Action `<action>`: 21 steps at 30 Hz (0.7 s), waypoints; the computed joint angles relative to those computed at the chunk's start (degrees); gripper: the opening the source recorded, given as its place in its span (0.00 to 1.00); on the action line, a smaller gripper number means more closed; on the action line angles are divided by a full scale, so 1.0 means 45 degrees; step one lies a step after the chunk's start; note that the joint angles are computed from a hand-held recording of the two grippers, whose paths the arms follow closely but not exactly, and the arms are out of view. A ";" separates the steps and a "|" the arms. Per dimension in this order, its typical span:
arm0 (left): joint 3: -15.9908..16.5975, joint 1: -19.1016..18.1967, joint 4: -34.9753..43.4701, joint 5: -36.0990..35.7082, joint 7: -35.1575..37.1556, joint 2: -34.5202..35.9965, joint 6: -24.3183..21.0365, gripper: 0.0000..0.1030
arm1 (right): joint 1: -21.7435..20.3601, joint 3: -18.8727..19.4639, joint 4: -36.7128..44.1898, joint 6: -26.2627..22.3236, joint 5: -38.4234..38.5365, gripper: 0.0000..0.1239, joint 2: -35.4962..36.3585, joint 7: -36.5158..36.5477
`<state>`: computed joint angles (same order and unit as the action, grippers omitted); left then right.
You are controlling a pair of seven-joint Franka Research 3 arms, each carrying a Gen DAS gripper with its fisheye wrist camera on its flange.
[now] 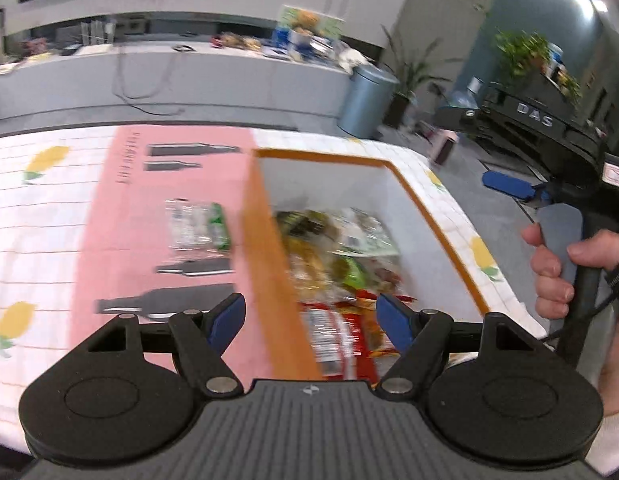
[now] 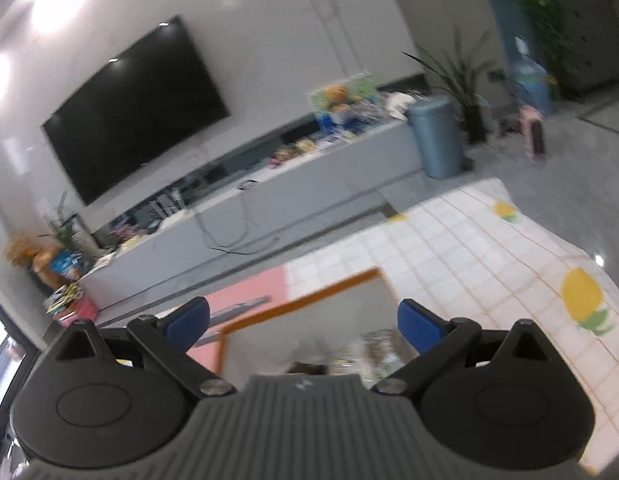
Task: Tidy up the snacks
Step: 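Move both grippers back to the clear sweets bag and green tube candy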
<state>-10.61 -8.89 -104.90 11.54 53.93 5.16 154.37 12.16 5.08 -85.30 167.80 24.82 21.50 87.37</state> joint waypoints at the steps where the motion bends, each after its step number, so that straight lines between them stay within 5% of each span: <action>1: 0.0083 0.0043 -0.0254 0.0121 -0.0188 -0.0217 0.0070 0.85 | -0.0100 0.0397 -0.0149 0.0299 0.0256 0.79 -0.0082 -0.0509; 5: 0.0360 0.0370 -0.1471 0.0620 -0.0884 -0.1085 0.0579 0.85 | 0.0046 0.1400 -0.0710 0.1415 0.0821 0.59 -0.0291 -0.2509; 9: 0.0559 0.0779 -0.2273 0.0694 -0.1321 -0.1429 0.0890 0.85 | 0.0595 0.1670 -0.0737 0.1716 0.0694 0.53 -0.0128 -0.3455; 15: 0.0838 0.1362 -0.2045 0.0516 -0.1130 -0.0603 0.1200 0.82 | 0.1947 0.0411 0.0161 0.0982 -0.0467 0.38 0.0737 -0.2145; 21: 0.0823 0.1816 -0.0019 -0.0399 -0.0508 0.1675 0.1096 0.73 | 0.2814 -0.0952 0.0808 0.0349 -0.2154 0.35 0.1413 -0.0168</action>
